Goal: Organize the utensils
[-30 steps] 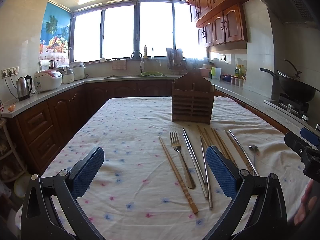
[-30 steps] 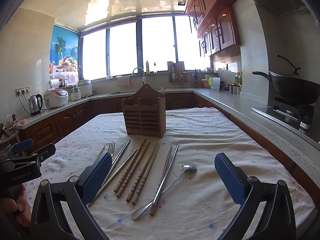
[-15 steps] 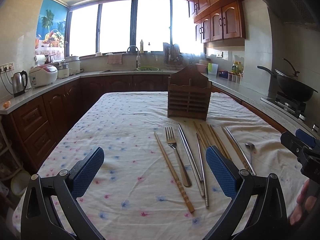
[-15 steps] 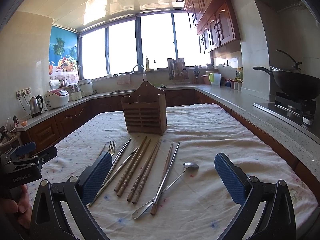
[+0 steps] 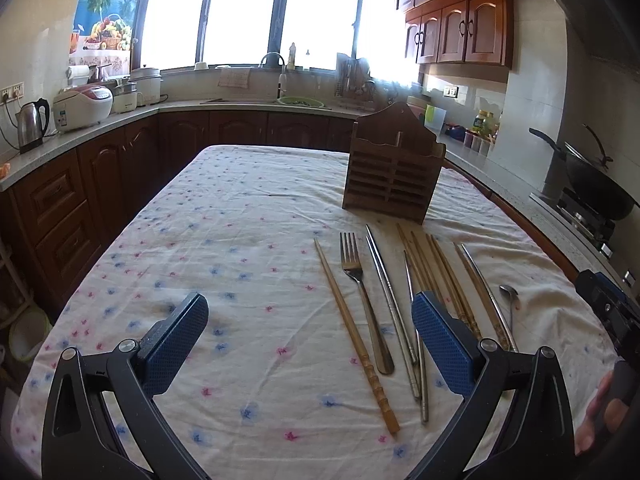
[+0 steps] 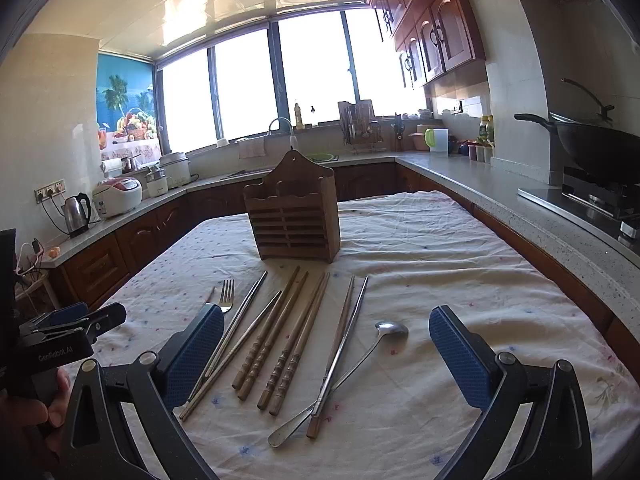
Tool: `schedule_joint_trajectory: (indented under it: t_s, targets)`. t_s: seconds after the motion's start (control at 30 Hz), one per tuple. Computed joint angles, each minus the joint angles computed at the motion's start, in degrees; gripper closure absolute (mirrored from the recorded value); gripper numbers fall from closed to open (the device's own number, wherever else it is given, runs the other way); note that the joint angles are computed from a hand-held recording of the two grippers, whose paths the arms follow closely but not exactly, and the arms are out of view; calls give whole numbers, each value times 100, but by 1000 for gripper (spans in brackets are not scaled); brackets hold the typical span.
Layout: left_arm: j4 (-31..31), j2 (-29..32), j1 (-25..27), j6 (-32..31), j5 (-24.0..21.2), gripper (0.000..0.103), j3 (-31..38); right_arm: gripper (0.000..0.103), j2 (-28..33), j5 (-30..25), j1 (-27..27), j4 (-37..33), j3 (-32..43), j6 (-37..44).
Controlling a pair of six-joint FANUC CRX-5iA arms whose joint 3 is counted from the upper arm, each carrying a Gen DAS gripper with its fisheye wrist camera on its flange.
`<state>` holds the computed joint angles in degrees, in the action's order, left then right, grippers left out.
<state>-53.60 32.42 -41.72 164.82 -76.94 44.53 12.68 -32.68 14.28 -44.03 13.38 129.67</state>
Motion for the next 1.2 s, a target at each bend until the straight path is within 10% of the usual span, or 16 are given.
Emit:
schedule_joint_trajectory:
  t_s: [0.27,0.57,0.8,1.2]
  targets:
    - [668,152,439,-724,204,8,306,3,418,-572,-12,305,598,-610]
    - [2283,367,1284,-1871,922,44,370,38,1290,-1811,-23,1010,1631,-1894]
    - [3528,786,1916,-3199,1284,51,739,49,1959,-2720,-89,1176,2523,-2511]
    - [4778,1630,2471,-4488,1012,79,1640,67,2781,-3652,-269,853,3746,-3214]
